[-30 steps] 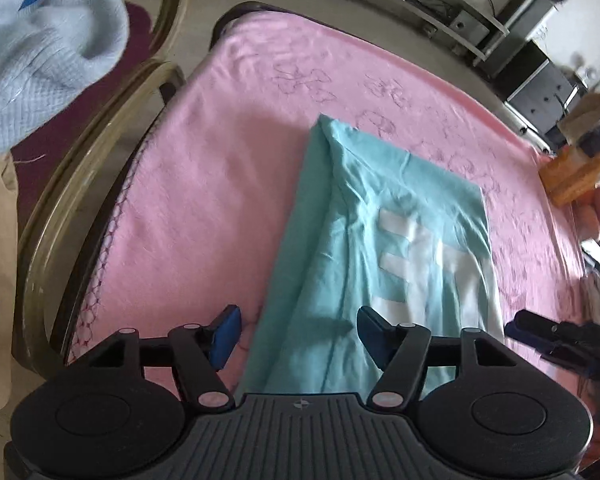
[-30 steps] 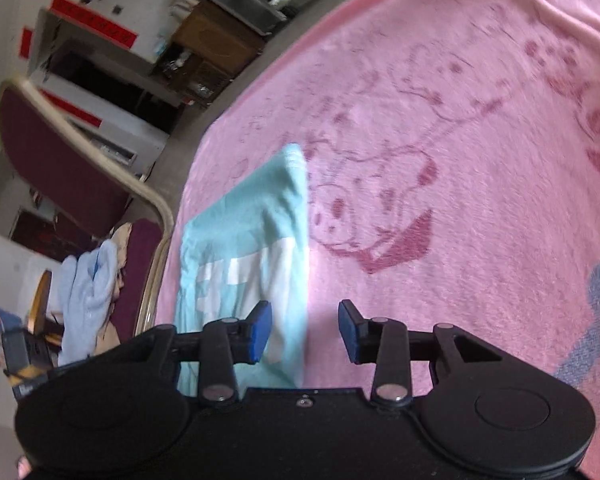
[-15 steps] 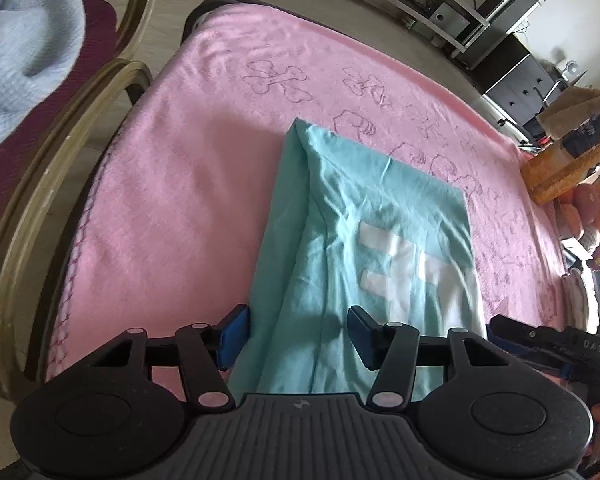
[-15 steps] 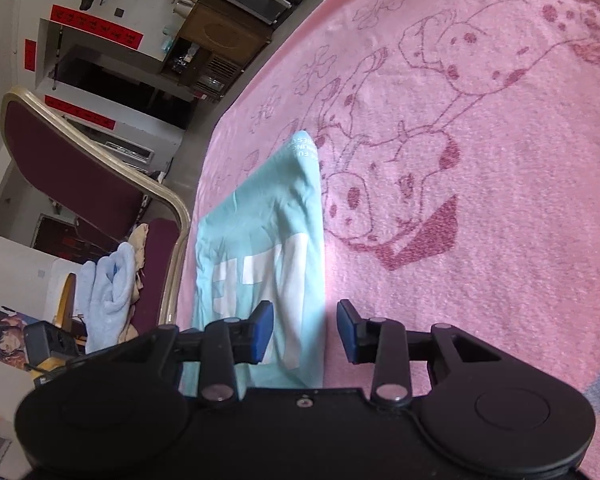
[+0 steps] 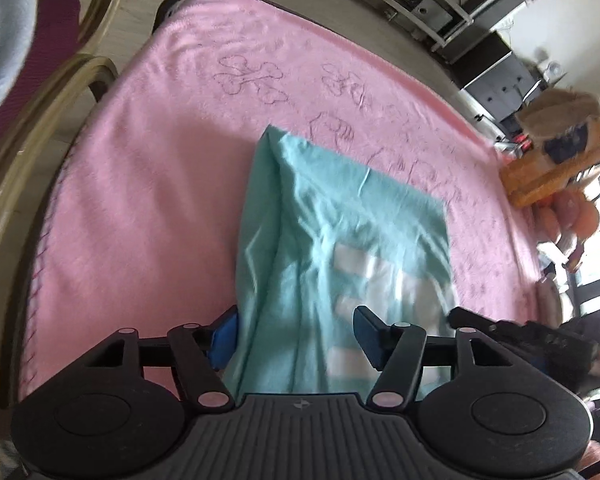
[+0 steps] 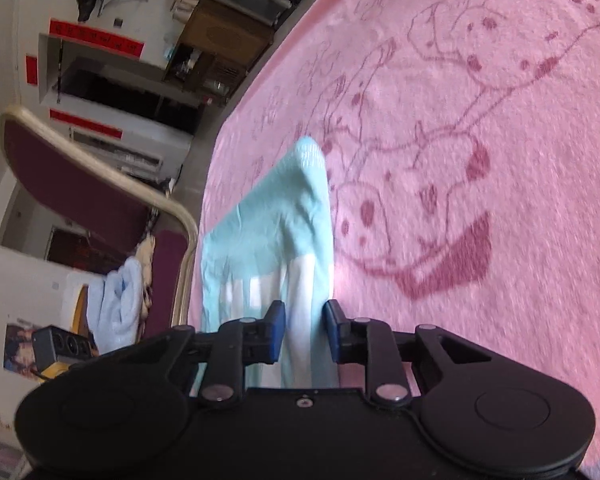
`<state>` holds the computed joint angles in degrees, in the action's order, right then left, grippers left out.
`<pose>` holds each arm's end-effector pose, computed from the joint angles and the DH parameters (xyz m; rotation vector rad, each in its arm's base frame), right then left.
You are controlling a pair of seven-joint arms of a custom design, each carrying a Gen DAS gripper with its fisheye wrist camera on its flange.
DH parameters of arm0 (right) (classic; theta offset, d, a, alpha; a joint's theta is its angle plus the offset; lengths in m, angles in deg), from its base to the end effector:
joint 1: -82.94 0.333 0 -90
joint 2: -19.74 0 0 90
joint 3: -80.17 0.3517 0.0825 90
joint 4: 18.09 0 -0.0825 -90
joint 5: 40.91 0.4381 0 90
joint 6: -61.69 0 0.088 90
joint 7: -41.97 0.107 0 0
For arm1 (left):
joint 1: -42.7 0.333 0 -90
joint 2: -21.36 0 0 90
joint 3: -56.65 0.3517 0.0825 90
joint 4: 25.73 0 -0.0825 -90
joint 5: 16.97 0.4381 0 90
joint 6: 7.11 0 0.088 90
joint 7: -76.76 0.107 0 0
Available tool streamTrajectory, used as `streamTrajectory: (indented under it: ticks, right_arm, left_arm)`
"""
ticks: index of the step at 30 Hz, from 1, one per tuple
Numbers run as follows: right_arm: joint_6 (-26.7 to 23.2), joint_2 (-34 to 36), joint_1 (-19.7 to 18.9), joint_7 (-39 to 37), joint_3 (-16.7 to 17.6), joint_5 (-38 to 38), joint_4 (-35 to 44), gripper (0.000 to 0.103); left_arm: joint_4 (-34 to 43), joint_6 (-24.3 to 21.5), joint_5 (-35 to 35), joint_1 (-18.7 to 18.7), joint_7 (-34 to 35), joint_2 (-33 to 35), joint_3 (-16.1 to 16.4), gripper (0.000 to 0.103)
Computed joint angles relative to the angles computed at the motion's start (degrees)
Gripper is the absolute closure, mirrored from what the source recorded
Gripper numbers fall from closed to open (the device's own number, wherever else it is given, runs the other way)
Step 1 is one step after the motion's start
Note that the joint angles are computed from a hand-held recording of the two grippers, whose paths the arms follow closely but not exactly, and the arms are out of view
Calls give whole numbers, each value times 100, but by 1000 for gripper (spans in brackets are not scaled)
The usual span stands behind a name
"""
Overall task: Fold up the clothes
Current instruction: 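Move both open grippers to the folded edge of the teal shirt, then close both grippers on the folded shirt edge, then lift the folded teal shirt with both grippers toward the black table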
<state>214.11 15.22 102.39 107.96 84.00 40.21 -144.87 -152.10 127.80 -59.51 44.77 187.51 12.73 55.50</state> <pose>0.5492 0.2063 0.4574 -1.2606 1.7602 0.4117 0.5724 -0.0004 0.4891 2.1516 -1.9237 0.9726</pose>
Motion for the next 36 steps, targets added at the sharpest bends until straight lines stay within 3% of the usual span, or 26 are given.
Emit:
streamTrajectory:
  ticks: [3,6,8,9,13,16,20,25,29,32,36]
  right_arm:
    - [318,154,43,-298,51,421,135,80]
    - [333,344,20,-513,78,874,306,80]
    - [456,441,17,-339,130,746,402,85]
    - [571,476,29,-139,163,512,436,94]
    - [1329,403,201,847,339,-1251,374,97]
    - [1711,282,284,1990,390,-2956,225,98]
    - [1961,-317,327,2909,407,-4367,-154,98]
    - [1991,-1554,61,3821,605,-5647,-822,98]
    - [1761,-2907,-609,4511,957,-6511,-1445,98]
    - [1464,-3886,-1040,4799,1005,-6995,-1845,98]
    - [905,-4974,-1456,4923,736,-7577,-2245,98]
  left_arm:
    - [67,6,-489,1,121,126,50,41]
    - [1,157,-793,0,249,120,12,44]
    - [-115,475,-397,-32,121,25,-123,70]
    - [-186,638,-185,-61,44,-40,-179,74]
    - [-507,1276,455,-265,-275,-342,-295,97]
    - [-747,1637,500,-483,-191,-643,-225,97]
    - [-1148,2136,633,-822,-149,-1269,-156,97]
    - [-1624,2645,302,-1703,180,-2218,179,97]
    - [-1778,3048,205,-2558,327,-2712,256,97]
    - [-1748,3420,117,-3251,262,-2747,236,97]
    - [-1423,3931,28,-4204,133,-2260,242,97]
